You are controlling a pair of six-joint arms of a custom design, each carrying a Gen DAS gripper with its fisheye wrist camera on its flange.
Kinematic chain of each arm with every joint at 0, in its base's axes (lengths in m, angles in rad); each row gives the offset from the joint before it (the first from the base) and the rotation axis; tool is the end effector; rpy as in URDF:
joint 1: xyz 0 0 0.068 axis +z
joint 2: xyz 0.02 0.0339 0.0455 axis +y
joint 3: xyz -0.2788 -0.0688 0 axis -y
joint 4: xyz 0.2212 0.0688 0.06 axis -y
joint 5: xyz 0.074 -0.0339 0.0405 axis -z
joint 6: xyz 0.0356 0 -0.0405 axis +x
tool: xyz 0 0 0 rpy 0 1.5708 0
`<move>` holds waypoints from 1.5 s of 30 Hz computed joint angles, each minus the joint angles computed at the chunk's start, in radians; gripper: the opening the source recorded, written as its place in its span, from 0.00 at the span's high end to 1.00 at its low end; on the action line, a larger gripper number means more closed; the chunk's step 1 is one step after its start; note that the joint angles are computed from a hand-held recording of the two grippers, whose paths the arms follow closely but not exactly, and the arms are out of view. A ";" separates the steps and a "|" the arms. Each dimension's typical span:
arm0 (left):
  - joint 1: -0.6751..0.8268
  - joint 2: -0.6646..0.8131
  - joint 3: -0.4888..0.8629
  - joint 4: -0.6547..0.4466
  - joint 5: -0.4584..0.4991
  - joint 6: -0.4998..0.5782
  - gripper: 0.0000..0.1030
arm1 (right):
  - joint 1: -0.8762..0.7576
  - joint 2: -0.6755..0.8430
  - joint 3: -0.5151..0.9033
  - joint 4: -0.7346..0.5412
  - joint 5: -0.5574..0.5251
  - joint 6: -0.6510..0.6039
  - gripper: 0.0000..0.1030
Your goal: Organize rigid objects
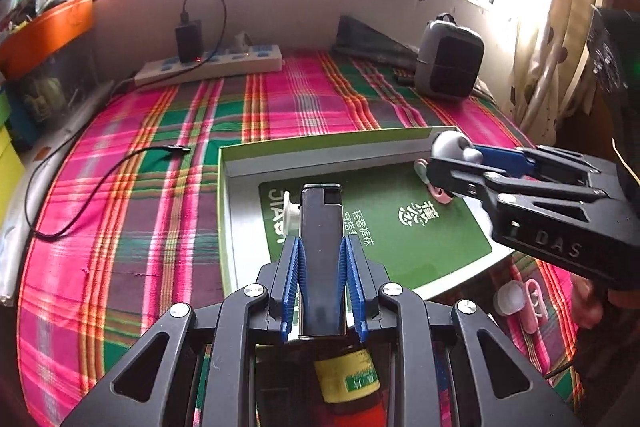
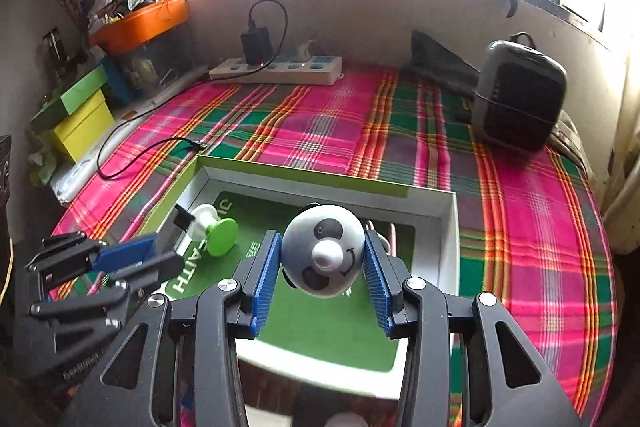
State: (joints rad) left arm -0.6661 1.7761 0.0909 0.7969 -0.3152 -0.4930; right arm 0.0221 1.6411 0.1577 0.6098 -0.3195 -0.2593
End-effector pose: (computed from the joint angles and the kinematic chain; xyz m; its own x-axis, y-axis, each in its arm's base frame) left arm 0.1477 -0.1021 0.0762 -0.7427 0.0115 -0.6695 0.0933 0.9919 -0.0866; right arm 0.1876 0.0153 0.0938 -0.6838 -0.2586 -0.6823 -0.4117 0.9088 0.0681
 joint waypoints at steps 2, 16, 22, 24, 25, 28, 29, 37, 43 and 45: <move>0.009 0.020 0.004 0.016 0.007 0.004 0.78 | 0.020 0.044 0.026 0.011 0.010 0.007 0.59; 0.093 0.124 0.045 0.051 0.061 0.043 0.78 | 0.102 0.235 0.177 -0.027 0.031 0.024 0.58; 0.106 0.137 0.055 0.045 0.076 0.045 0.78 | 0.127 0.295 0.218 -0.035 0.061 0.033 0.58; 0.114 0.141 0.054 0.052 0.090 0.049 0.78 | 0.131 0.306 0.220 -0.027 0.071 0.033 0.58; 0.119 0.144 0.054 0.057 0.100 0.050 0.78 | 0.134 0.313 0.222 -0.024 0.077 0.034 0.58; 0.123 0.148 0.052 0.064 0.105 0.050 0.78 | 0.129 0.339 0.239 -0.025 0.079 0.039 0.58; 0.123 0.151 0.052 0.068 0.104 0.050 0.78 | 0.128 0.341 0.239 -0.022 0.080 0.039 0.58; 0.123 0.168 0.059 0.074 0.105 0.052 0.78 | 0.131 0.343 0.239 -0.011 0.089 0.043 0.58; 0.118 0.171 0.058 0.075 0.101 0.047 0.78 | 0.135 0.346 0.236 -0.004 0.093 0.047 0.58; 0.118 0.169 0.059 0.072 0.101 0.048 0.78 | 0.137 0.347 0.233 0.003 0.093 0.049 0.58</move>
State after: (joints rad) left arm -0.5479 1.9449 0.1502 0.8686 -0.2145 -0.4453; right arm 0.1594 1.9880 0.3907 0.6123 -0.2265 -0.2108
